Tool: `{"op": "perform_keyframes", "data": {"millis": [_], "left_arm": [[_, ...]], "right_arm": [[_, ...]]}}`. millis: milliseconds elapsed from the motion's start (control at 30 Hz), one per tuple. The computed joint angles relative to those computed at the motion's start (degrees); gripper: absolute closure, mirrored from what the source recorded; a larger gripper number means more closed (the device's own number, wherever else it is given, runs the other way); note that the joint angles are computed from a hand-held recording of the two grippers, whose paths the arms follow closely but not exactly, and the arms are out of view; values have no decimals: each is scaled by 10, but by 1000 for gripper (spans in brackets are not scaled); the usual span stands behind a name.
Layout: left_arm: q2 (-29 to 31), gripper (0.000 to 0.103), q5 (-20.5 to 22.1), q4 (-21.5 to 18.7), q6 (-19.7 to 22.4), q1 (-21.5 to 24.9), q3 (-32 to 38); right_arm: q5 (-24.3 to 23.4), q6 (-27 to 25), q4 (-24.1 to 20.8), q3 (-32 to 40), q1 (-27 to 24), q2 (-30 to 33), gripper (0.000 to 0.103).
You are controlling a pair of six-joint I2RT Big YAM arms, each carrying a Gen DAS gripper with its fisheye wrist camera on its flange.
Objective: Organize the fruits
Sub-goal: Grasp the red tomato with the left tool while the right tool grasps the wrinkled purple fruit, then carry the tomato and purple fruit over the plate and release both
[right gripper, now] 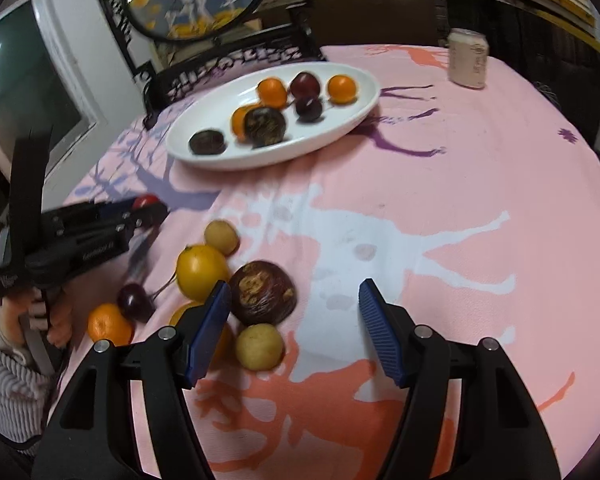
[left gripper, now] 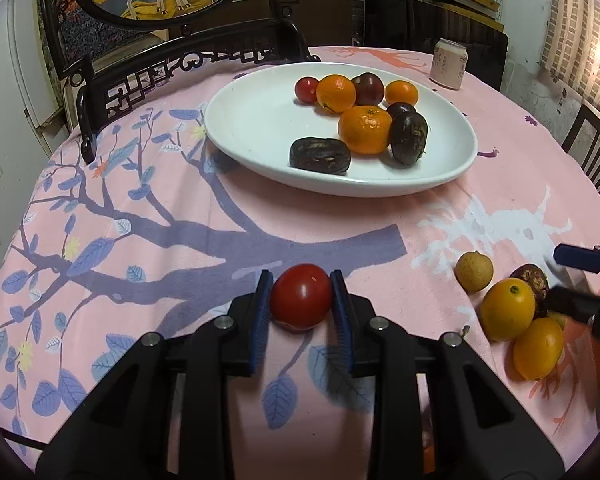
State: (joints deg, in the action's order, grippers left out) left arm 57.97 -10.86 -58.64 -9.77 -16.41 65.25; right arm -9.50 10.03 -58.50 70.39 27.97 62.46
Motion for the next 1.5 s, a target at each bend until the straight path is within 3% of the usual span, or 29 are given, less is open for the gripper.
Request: {"op": "perform_keyframes", "data": {"millis": [167,333,467,567,767,1000,1300,1500], "left_arm": [[4,73,-12,-2,3,-7,1],[5,73,-13,-2,3,-8,2],[5,73,-12,-2,3,-8,2],[5,73,-16,-2,5,-9,2],[5,73,-14,-2,6,-8,1],[4,73,-16,-2,8,-10,1],[-18,74,-24,22,15,-21,-5],[-1,74,-15,25,0,1,41]], "right_arm": [[34,-20,12,-5,19,2,37],[25,-23,8,7,14,19,38],[145,-8,10,8,11,13,39],[88,-4,10,8,-8,11,39],[115,-28,3,4,14,20,40],[122,-18,8,0,12,16,63],[96,14,41,-7,-12,-5,64],[28,44,54,30,-34,11,63]]}}
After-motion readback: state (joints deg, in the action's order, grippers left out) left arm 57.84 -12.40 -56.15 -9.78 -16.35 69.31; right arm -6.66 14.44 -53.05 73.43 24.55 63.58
